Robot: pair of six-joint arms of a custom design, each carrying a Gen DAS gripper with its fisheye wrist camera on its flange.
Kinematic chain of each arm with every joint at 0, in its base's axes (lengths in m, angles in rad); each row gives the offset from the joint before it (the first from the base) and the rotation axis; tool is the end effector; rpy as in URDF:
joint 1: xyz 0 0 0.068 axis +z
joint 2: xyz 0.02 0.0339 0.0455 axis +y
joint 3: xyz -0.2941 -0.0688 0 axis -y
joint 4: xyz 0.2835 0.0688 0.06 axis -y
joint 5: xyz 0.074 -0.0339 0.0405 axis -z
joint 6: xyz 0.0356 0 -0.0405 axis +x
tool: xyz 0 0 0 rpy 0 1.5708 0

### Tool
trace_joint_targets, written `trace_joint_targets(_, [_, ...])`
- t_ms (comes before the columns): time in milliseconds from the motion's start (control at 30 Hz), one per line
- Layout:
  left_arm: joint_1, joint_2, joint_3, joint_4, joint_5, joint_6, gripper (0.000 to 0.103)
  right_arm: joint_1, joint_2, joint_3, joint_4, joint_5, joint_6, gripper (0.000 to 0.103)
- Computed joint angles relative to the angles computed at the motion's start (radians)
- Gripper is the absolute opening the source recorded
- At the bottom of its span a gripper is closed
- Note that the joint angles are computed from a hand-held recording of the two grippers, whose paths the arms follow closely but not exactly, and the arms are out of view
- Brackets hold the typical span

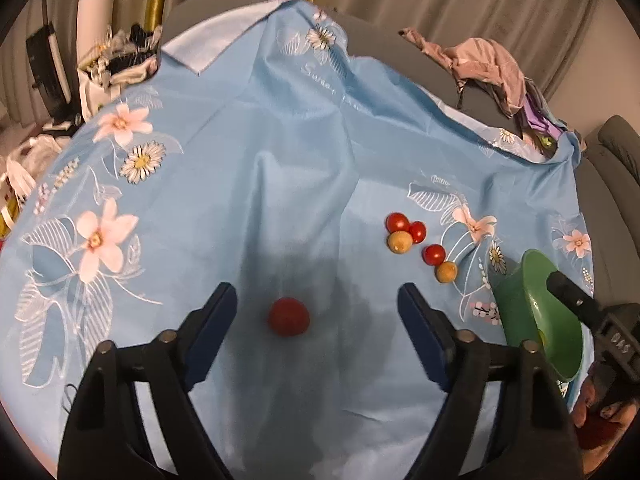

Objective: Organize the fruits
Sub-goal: 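Grasp a red cherry tomato with left gripper while right gripper grasps another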

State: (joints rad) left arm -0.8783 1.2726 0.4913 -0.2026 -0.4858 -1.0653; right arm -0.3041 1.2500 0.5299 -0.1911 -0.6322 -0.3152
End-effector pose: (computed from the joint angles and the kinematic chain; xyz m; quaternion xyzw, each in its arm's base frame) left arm 0.1632 -0.1707 0.1497 -0.1560 0.9186 -0.1021 0.3484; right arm 0.2381 -0.0527 0.1696 -0.1057 0.8987 0.1863 0.3828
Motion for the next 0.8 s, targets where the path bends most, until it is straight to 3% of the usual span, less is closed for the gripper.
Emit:
trace_joint_targets(100, [0.040, 0.044, -0.005, 0.045, 0.056, 0.037, 0.066, 0.117, 0.040, 0.050, -0.044, 0.060, 0.064, 0.072])
trace_joint_targets(167, [0.061, 0.063, -0.007, 0.055, 0.074, 0.042, 0.061, 0.195, 0.070, 0.069, -0.035, 0.135, 0.086, 0.058])
trace_joint_targets(367, [0.107, 0.117, -0.010, 0.081, 0.132, 0.038, 0.052, 0.352, 0.252, 0.178, -0.022, 0.332, 0.142, 0.042])
trace_joint_targets(600, [0.142, 0.179, -0.002, 0.126, 0.177, 0.081, 0.041, 0.429, 0.448, 0.326, -0.075, 0.476, 0.156, 0.038])
trace_joint_targets(800, [0.159, 0.250, 0.021, 0.132, 0.201, 0.072, 0.038, 0.453, 0.530, 0.356, -0.050, 0.566, 0.168, 0.037])
